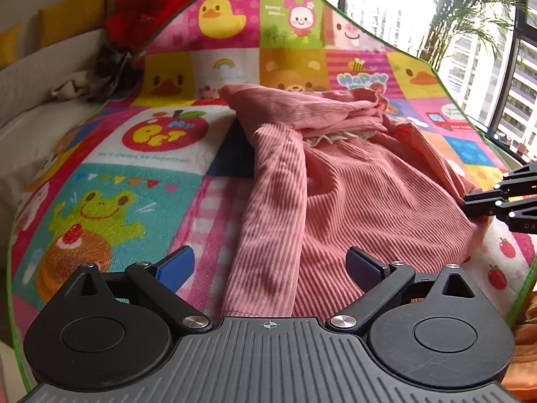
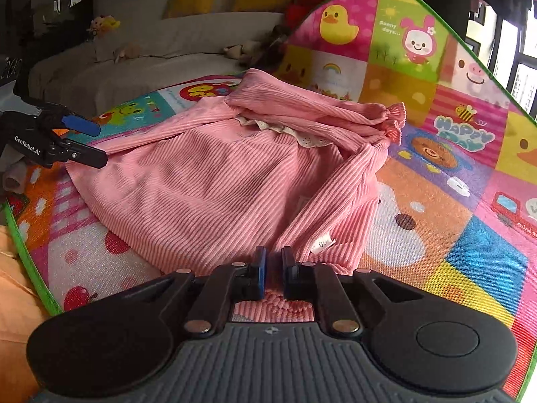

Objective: Fold clothes

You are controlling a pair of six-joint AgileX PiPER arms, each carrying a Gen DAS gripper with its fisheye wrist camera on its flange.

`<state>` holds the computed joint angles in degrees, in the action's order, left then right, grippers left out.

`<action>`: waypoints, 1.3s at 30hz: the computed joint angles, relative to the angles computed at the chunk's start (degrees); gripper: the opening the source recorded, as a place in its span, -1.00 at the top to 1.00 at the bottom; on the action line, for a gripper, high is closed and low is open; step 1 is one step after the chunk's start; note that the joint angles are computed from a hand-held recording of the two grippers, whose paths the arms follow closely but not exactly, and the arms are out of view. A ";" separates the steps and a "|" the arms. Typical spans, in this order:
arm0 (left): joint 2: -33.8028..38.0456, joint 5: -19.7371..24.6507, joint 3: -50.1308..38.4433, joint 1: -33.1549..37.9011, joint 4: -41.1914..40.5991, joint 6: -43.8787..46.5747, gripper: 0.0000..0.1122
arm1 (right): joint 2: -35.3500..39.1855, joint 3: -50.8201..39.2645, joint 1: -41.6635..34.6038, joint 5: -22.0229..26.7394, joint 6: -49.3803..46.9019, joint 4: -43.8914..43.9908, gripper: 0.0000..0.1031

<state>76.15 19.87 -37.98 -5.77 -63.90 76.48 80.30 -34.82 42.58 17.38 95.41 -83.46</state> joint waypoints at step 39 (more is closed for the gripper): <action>-2.05 -4.47 1.48 -5.95 5.47 -1.68 0.81 | 0.60 1.71 1.21 -0.64 15.29 -13.51 0.31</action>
<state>74.10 15.40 -36.51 -11.72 -58.43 74.81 80.90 -33.12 43.78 16.74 110.70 -96.97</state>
